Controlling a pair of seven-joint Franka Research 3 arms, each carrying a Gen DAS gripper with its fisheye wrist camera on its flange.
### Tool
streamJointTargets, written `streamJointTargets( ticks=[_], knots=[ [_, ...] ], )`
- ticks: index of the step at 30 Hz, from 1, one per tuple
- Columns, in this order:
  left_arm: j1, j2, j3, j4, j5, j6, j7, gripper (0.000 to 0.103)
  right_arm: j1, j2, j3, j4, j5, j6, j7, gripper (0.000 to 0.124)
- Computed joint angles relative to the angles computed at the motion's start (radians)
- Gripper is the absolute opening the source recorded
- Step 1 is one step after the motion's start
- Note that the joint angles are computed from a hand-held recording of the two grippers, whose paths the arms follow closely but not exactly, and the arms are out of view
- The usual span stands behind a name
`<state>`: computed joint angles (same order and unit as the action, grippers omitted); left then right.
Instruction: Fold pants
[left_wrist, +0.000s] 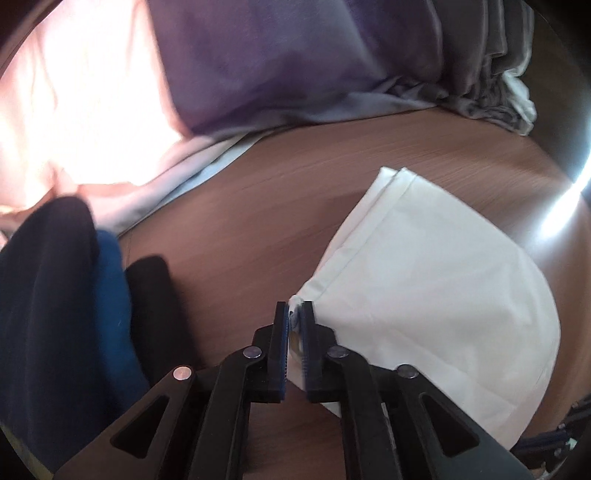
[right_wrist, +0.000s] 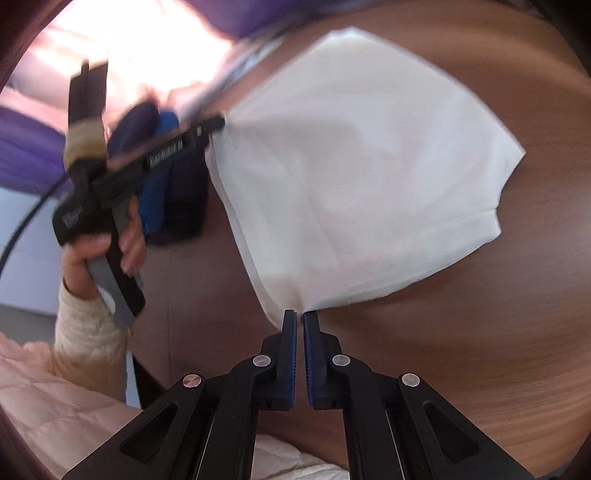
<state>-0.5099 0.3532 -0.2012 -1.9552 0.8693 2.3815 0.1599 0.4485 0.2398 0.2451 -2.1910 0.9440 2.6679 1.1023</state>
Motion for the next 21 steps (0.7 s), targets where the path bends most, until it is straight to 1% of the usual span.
streamJointTargets(
  ticks=[2, 3, 4, 5, 6, 7, 8, 10, 11, 13, 14, 15, 16, 18, 19, 20, 21],
  knots=[
    [-0.017, -0.009, -0.001, -0.001, -0.001, -0.055, -0.026, 0.027, 0.013, 0.010, -0.017, 0.014, -0.078, -0.029, 0.063, 0.017],
    [-0.027, -0.016, -0.003, -0.002, 0.012, -0.077, -0.040, 0.030, 0.023, 0.009, -0.024, 0.011, -0.119, -0.026, 0.097, 0.031],
    [-0.043, -0.030, -0.003, -0.010, 0.043, -0.097, -0.072, 0.035, 0.028, -0.002, -0.027, 0.002, -0.146, -0.015, 0.116, 0.037],
    [-0.062, -0.046, -0.005, -0.017, 0.079, -0.128, -0.116, 0.041, 0.026, -0.013, -0.023, -0.004, -0.148, -0.006, 0.113, 0.037],
    [-0.073, -0.058, -0.011, -0.021, 0.103, -0.153, -0.152, 0.044, 0.021, -0.035, -0.018, -0.020, -0.142, 0.006, 0.097, 0.037],
    [-0.086, -0.078, -0.018, -0.036, 0.138, -0.166, -0.209, 0.047, 0.024, -0.065, -0.018, -0.044, -0.143, 0.044, 0.090, 0.037],
    [-0.090, -0.090, -0.027, -0.046, 0.161, -0.172, -0.245, 0.048, 0.031, -0.087, -0.020, -0.065, -0.151, 0.092, 0.096, 0.037],
    [-0.104, -0.101, -0.045, -0.054, 0.188, -0.209, -0.324, 0.051, 0.037, -0.116, -0.025, -0.100, -0.159, 0.194, 0.098, 0.037],
    [-0.105, -0.106, -0.053, -0.063, 0.198, -0.208, -0.368, 0.051, 0.036, -0.122, -0.028, -0.112, -0.161, 0.261, 0.086, 0.037],
    [-0.099, -0.109, -0.062, -0.076, 0.205, -0.186, -0.435, 0.053, 0.046, -0.111, -0.057, -0.122, -0.252, 0.357, 0.151, 0.037],
    [-0.097, -0.109, -0.065, -0.083, 0.215, -0.170, -0.472, 0.057, 0.035, -0.099, -0.061, -0.106, -0.282, 0.350, 0.154, 0.037],
    [-0.098, -0.103, -0.067, -0.082, 0.221, -0.167, -0.505, 0.059, 0.031, -0.080, -0.079, -0.092, -0.332, 0.373, 0.175, 0.037],
    [-0.099, -0.092, -0.068, -0.077, 0.218, -0.164, -0.537, 0.060, 0.020, -0.064, -0.081, -0.078, -0.357, 0.383, 0.171, 0.037],
    [-0.101, -0.071, -0.065, -0.066, 0.228, -0.149, -0.595, 0.060, 0.062, -0.027, -0.150, -0.043, -0.517, 0.394, 0.266, 0.037],
    [-0.102, -0.054, -0.062, -0.053, 0.229, -0.142, -0.628, 0.061, 0.065, -0.001, -0.160, -0.019, -0.538, 0.405, 0.246, 0.037],
    [-0.103, -0.045, -0.057, -0.050, 0.233, -0.128, -0.655, 0.061, 0.065, 0.023, -0.173, 0.006, -0.616, 0.402, 0.289, 0.037],
    [-0.103, -0.032, -0.055, -0.040, 0.223, -0.125, -0.671, 0.061, 0.031, 0.027, -0.151, 0.009, -0.624, 0.398, 0.274, 0.037]
  ],
)
